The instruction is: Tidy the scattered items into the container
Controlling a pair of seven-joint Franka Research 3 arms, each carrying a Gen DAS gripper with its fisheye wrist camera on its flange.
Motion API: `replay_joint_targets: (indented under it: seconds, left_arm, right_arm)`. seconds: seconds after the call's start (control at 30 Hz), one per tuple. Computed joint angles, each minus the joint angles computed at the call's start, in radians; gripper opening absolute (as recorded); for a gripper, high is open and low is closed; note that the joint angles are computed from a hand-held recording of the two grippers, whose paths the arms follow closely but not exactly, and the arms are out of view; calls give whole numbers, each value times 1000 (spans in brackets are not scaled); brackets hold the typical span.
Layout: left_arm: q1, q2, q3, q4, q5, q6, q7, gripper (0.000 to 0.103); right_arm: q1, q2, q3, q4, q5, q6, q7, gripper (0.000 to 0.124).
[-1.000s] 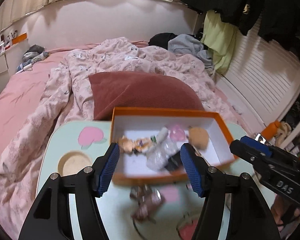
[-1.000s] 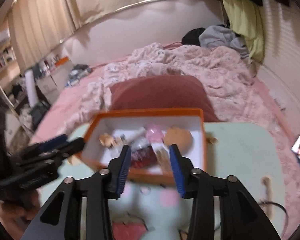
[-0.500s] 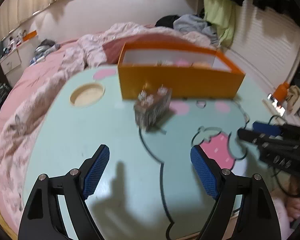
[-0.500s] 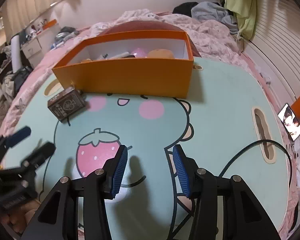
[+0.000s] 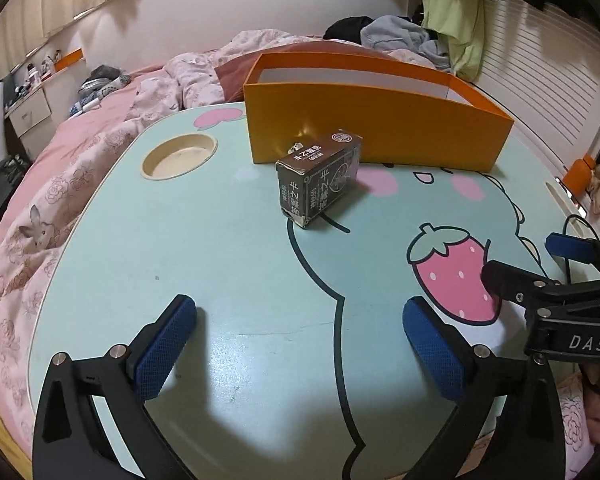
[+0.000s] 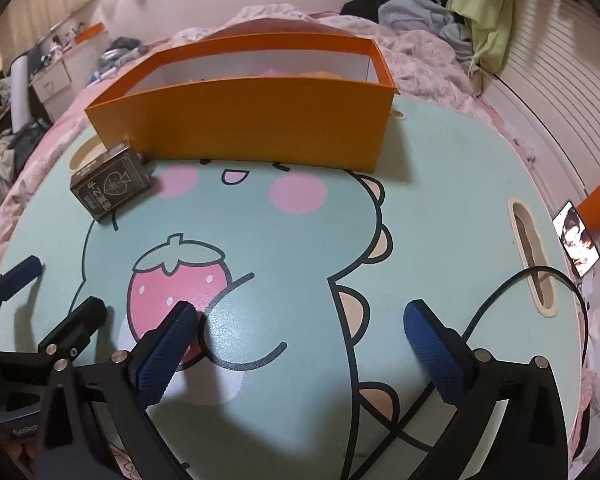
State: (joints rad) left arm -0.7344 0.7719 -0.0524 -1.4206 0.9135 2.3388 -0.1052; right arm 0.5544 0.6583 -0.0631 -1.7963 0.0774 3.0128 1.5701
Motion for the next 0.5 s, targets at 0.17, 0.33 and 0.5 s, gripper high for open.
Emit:
replay_joint_targets:
  seconds: [0.17, 0.33, 0.5]
  left_arm:
    - [-1, 1, 0, 1, 0, -1, 0, 103]
    - [-1, 0, 1, 0, 0, -1, -1, 103]
    - [-7, 0, 1, 4, 0, -13, -3, 103]
  right_arm:
    - [2, -2, -1, -4, 1, 3, 0, 103]
    - [1, -4, -1, -6, 2, 3, -1, 103]
    - [2, -5, 0, -8, 3, 4, -1, 103]
